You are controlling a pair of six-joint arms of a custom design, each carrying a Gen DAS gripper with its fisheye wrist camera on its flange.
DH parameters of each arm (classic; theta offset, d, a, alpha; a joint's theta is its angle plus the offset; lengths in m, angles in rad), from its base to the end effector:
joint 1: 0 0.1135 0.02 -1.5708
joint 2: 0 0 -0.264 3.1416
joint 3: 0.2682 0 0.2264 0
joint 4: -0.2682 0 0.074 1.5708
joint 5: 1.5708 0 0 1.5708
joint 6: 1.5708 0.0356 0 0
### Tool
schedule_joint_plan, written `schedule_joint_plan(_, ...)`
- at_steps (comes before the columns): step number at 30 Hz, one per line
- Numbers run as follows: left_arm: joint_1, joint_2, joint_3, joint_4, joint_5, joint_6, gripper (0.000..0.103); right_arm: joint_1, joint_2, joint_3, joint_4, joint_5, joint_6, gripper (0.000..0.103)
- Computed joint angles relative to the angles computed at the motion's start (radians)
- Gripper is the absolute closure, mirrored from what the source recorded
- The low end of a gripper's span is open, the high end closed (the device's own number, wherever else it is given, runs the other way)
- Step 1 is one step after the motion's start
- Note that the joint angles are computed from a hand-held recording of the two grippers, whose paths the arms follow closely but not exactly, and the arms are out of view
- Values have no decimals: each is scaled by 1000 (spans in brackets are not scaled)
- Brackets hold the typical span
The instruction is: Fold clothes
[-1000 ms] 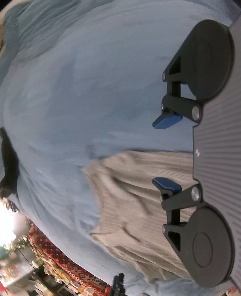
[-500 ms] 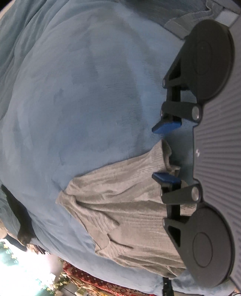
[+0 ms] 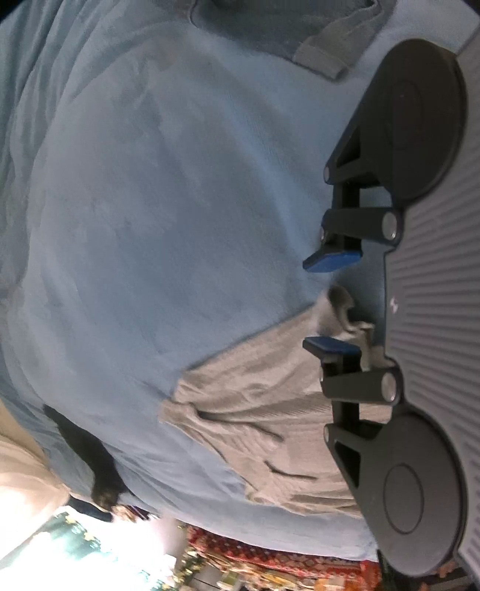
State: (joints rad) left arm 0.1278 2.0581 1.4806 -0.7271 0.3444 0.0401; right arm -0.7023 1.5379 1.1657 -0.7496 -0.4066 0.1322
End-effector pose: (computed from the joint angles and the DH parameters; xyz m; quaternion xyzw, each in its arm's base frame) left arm 0.3859 0.0375 0.1741 -0.0201 0.9766 -0.1583 0.1445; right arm 0.2250 -0.1719 0.2577 0.3459 0.8911 0.1276 0.2646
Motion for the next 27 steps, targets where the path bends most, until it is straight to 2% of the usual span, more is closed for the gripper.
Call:
schedule_joint_plan(4,0,-9,-23,17,14,-35,61,-14,20,-7,22,11,68,67)
schedule_joint_plan(8,-23,-22,-37,20,-14,-1,61,32,18,-25,9,15,46,67)
schedule_joint_plan(11,-45,-37,-56,36,-48,41,61,101,7,-34,2,65,4,67)
schedule_joint_plan(20,-82,-90,-179,161,-125,89,59,199,7,-68,42,151,41,67)
schedule_joint_plan(22,-94,-116,-222,201,-142,101,59,217,0,-80,58,156,38,84)
schedule_joint_plan(23,-99,-126,-236,213,-149,105,59,226,-6,-85,65,152,37,98)
schedule_joint_plan(27,-107,-146,-256,222,-154,106,59,281,-42,-88,66,220,9,98)
